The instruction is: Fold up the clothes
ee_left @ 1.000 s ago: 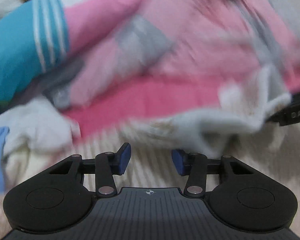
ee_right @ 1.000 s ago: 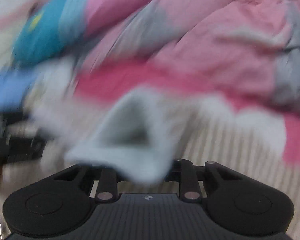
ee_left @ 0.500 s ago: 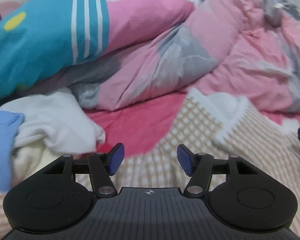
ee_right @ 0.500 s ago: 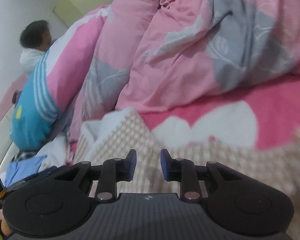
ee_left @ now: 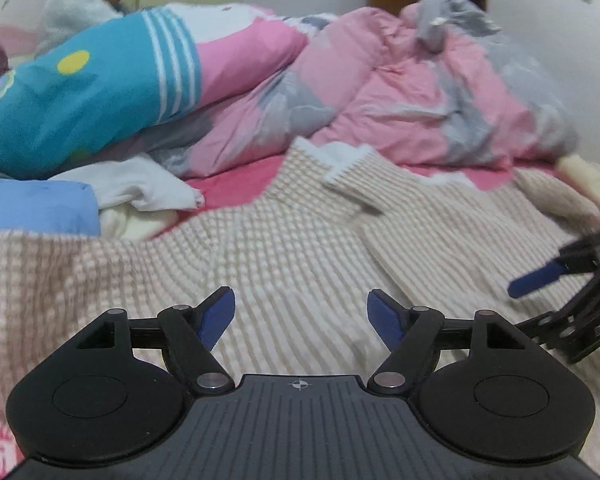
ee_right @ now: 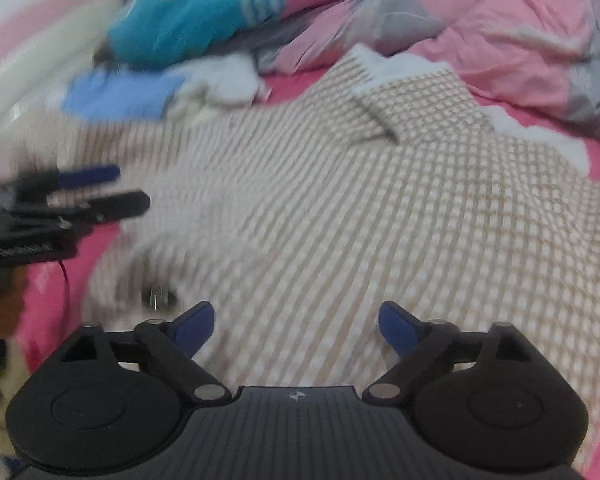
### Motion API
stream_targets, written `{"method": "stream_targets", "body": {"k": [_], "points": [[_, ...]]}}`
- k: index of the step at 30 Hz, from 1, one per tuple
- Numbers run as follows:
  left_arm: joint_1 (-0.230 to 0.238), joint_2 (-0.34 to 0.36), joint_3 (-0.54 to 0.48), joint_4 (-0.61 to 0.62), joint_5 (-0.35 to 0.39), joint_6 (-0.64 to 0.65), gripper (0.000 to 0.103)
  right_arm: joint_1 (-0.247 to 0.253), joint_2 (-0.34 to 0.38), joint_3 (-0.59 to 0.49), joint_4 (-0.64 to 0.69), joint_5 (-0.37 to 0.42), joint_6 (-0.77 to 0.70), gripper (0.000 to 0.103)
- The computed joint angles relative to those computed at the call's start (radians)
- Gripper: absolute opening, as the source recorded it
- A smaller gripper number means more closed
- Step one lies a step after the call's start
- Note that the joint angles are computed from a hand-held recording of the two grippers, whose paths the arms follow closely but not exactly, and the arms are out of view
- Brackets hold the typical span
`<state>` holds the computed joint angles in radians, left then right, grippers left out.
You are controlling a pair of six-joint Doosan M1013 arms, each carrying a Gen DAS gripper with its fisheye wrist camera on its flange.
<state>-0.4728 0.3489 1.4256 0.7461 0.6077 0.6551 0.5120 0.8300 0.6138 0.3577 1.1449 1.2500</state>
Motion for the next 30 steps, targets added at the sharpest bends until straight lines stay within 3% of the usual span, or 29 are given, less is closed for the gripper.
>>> {"method": "stream_targets", "body": {"k": [5,6,8,10,12,16,21,24,30], "points": [[-0.040,0.006,0.032,0.069,0.028,0.000,0.075,0.028,-0.088,0.190,-0.142,-0.130,0.034,0.094],[-0.044,0.009,0.035,0.079,0.036,-0.005,0.075,0.023,-0.097,0.213,-0.129,-0.151,0.053,0.088],[-0.045,0.009,0.043,0.080,0.038,-0.020,0.075,0.023,-0.114,0.246,-0.151,-0.189,0.092,0.068],[-0.044,0.006,0.047,0.081,0.035,-0.044,0.075,0.020,-0.131,0.266,-0.163,-0.210,0.142,0.021],[-0.043,0.004,0.048,0.091,0.038,-0.059,0.075,0.011,-0.151,0.287,-0.142,-0.236,0.187,0.013],[-0.044,0.001,0.049,0.115,0.047,-0.077,0.075,-0.013,-0.208,0.349,-0.168,-0.385,0.273,0.012],[-0.043,0.007,0.044,0.120,0.051,-0.070,0.075,-0.084,-0.255,0.377,-0.285,-0.541,0.519,0.012],[-0.041,0.012,0.038,0.124,0.052,-0.068,0.075,-0.131,-0.255,0.361,-0.424,-0.551,0.696,0.012],[-0.034,0.026,0.027,0.104,0.050,-0.053,0.075,-0.204,-0.208,0.334,-0.514,-0.517,0.916,0.012]]}}
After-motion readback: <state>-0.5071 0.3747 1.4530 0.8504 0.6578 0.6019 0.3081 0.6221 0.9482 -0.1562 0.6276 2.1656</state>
